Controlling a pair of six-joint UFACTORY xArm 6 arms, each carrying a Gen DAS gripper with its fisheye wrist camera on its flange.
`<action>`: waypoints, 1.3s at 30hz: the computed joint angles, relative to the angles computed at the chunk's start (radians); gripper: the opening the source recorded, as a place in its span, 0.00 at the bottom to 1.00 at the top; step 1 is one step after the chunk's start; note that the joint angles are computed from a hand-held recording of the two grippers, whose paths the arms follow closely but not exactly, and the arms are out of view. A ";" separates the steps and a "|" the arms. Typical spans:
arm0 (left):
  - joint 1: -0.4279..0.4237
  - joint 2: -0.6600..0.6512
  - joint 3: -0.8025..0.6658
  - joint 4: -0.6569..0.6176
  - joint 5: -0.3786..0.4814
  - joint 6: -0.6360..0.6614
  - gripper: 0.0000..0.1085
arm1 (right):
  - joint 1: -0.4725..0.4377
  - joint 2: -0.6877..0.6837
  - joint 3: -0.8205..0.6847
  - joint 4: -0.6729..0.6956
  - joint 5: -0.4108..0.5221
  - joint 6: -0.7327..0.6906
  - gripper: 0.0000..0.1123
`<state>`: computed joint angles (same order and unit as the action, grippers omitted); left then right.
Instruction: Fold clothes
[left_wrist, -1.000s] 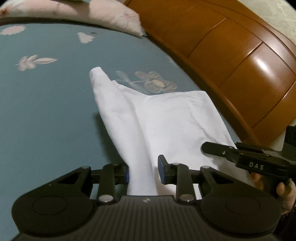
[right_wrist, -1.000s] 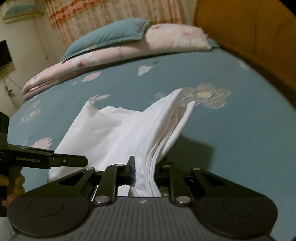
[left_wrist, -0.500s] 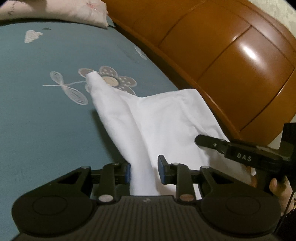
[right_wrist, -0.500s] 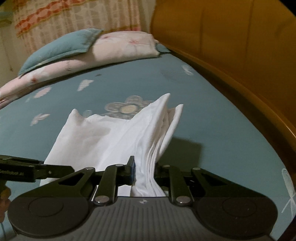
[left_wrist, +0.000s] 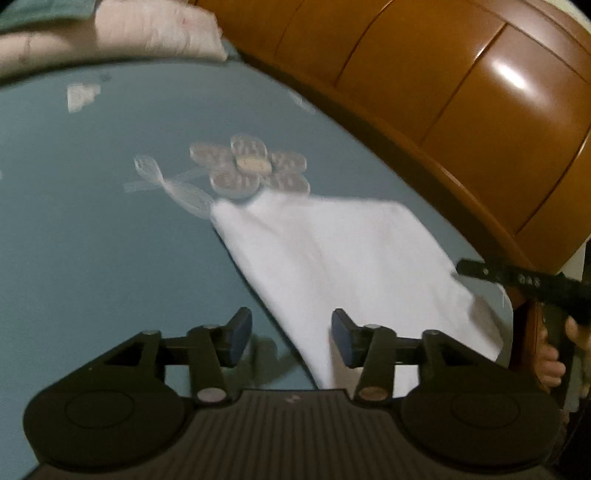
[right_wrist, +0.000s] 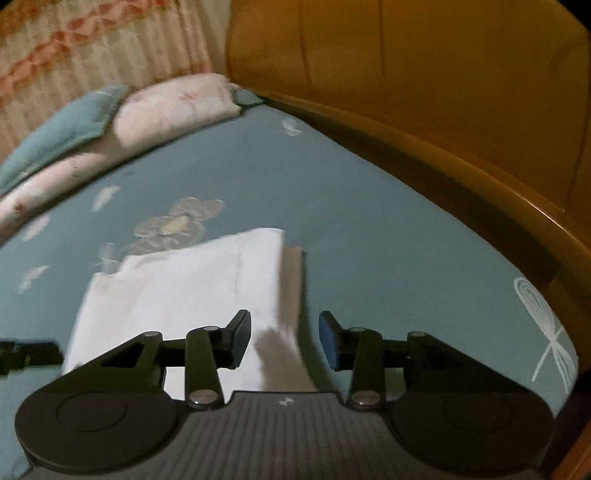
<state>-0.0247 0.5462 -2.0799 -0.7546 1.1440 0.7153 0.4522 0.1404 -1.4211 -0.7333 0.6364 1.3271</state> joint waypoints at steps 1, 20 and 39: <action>-0.004 0.029 -0.049 -0.015 0.015 0.000 0.54 | 0.000 0.000 0.004 0.002 -0.029 -0.018 0.40; -0.079 -0.135 0.193 -0.056 0.074 0.344 0.76 | 0.055 0.016 0.002 0.141 -0.044 -0.230 0.44; -0.098 -0.292 0.412 0.070 0.141 0.328 0.83 | 0.114 -0.132 0.166 0.154 0.044 -0.087 0.51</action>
